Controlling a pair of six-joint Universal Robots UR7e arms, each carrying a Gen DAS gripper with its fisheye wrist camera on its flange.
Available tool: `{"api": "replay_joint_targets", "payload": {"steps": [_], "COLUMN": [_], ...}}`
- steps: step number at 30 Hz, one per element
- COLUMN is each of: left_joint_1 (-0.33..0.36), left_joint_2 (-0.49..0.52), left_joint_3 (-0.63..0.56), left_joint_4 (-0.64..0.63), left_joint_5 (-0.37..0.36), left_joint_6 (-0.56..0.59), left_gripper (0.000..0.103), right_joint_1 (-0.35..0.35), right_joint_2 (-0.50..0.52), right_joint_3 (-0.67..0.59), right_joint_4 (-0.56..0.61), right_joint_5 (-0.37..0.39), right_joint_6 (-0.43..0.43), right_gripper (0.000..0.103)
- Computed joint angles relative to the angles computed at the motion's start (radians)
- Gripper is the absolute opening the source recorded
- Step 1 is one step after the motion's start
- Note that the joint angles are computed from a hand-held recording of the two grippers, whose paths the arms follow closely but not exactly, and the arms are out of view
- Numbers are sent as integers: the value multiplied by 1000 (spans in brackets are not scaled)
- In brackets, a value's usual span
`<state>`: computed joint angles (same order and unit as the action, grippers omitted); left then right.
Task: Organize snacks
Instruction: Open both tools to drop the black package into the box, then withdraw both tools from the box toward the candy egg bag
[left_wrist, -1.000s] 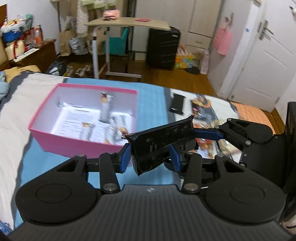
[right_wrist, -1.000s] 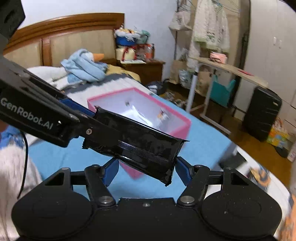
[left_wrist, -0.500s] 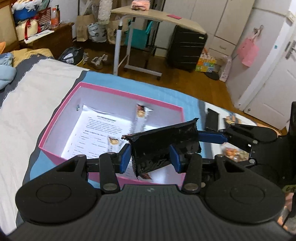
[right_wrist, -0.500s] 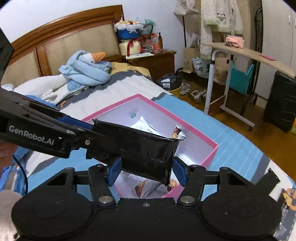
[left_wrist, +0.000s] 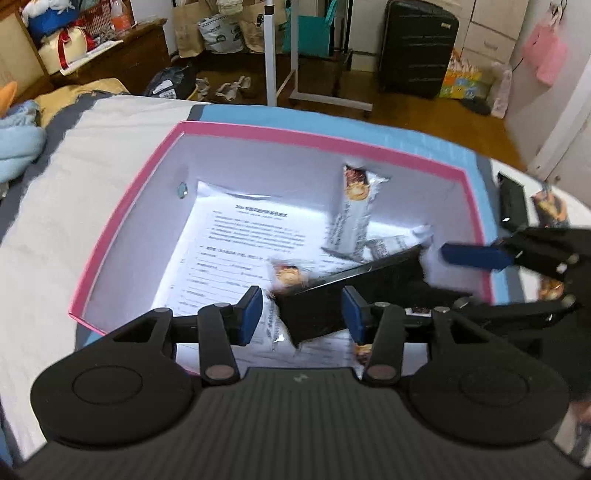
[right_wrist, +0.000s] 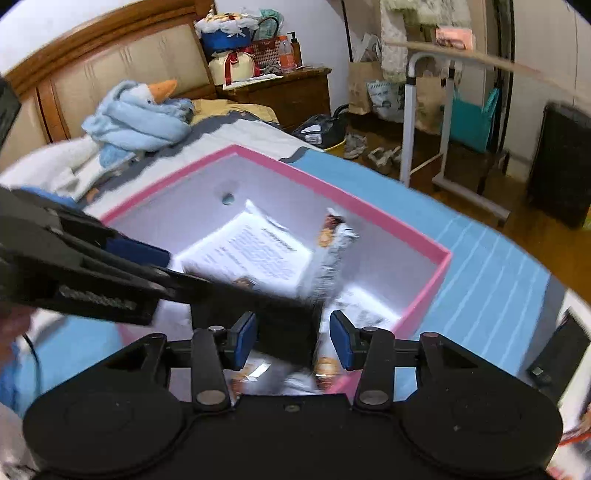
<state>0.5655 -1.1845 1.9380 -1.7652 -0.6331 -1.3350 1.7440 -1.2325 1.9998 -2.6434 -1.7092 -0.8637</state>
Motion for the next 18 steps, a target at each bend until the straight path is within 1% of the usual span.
{"api": "replay_joint_targets", "payload": {"steps": [1, 3, 5, 7, 10, 11, 15, 18], "left_joint_1": [-2, -13, -34, -59, -109, -129, -189, -229], "left_joint_2": [-2, -9, -13, -13, -7, -1, 41, 98], "left_joint_3": [1, 4, 1, -8, -34, -49, -133, -209], "left_joint_4": [4, -5, -8, -10, -2, 5, 43, 67], "left_joint_5": [-5, -12, -7, -2, 7, 7, -4, 2], "left_joint_6": [-1, 15, 35, 48, 59, 56, 60, 90], "left_gripper": [46, 49, 51, 52, 53, 55, 56, 61], "right_joint_1": [-4, -20, -30, -41, -55, -59, -78, -111], "right_joint_2": [-8, -52, -110, -166, -254, -283, -362, -419], "right_joint_3": [-7, -19, -43, -63, -90, -106, -195, -253], "right_joint_4": [14, 71, 150, 219, 295, 324, 453, 530], "right_joint_5": [5, 45, 75, 93, 85, 74, 46, 58], "right_joint_6": [-14, -24, -31, -61, -134, -151, -167, -180], "right_gripper": [49, 50, 54, 54, 57, 60, 67, 73]}}
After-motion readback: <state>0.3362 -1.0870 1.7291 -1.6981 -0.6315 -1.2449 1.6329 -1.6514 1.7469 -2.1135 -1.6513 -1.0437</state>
